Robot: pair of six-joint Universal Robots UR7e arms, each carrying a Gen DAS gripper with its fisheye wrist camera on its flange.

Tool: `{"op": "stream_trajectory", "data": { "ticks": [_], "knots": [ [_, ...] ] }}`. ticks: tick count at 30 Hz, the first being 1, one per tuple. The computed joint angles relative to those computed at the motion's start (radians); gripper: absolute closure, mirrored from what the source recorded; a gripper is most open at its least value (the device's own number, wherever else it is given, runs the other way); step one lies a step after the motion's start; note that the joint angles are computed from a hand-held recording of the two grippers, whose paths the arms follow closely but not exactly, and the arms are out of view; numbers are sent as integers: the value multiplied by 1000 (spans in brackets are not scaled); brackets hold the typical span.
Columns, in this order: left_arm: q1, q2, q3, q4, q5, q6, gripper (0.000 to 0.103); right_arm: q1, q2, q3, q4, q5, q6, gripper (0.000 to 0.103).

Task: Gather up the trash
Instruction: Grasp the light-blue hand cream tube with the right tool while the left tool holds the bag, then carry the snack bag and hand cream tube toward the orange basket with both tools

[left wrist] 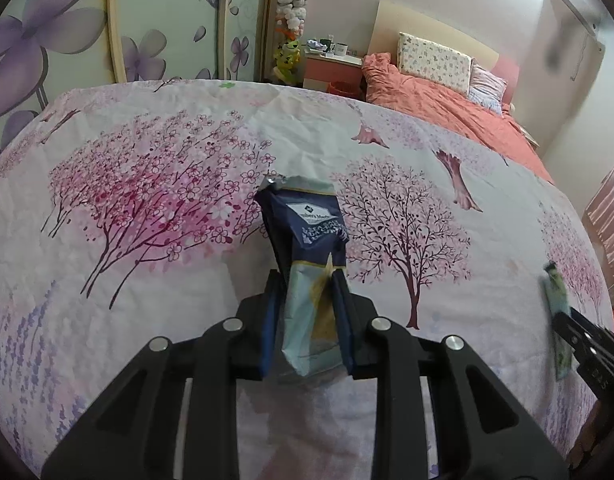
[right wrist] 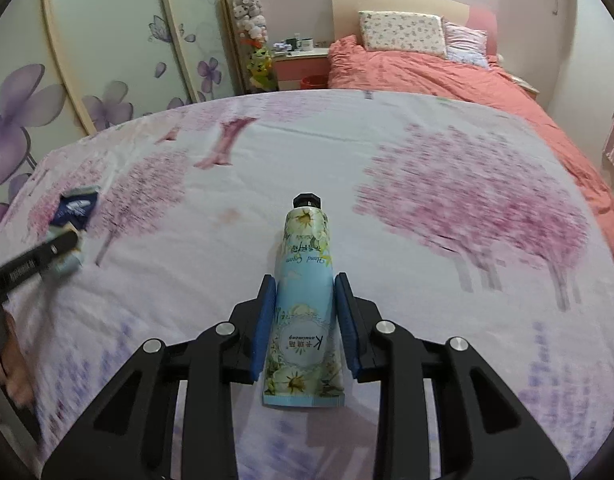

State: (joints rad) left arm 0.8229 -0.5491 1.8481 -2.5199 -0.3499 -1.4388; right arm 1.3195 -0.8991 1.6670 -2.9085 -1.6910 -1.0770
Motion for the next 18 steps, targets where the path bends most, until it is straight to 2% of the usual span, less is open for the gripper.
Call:
{"op": "stream_trajectory", "data": {
  "ticks": [2,4,6,10,11,12,13,15,16,18],
  "knots": [
    [0,0,1,1,0,-1,75,-5,-6,1,-24,-12,-18,72],
    [0,1,3,-12,0,6,75,-5,-9,-17,9,-11,6,70],
    [0,3,0,-9,0,3,75,-3,-5,-25,14,-1,40,57],
    [0,2,1,-3,0,-1,75,11,25,-52,16,-4,83,57],
    [-1,4,-1,0,0,-3,75,17,40,-58,-1,-20,80,60],
    [-1,4,-2,1,0,-4,75,15,43,-60,-14,-27,74,71],
    [-1,4,-2,1,0,-4,75,14,51,-63,-30,-37,70,74],
    [-1,6,-5,2,-2,7,73,8,41,-57,-30,-33,74,74],
    [0,7,-7,-6,-2,23,69,4,36,-49,-47,-38,61,75],
    [4,12,-36,58,-3,30,62,-3,26,-38,-66,-43,34,75]
  ]
}}
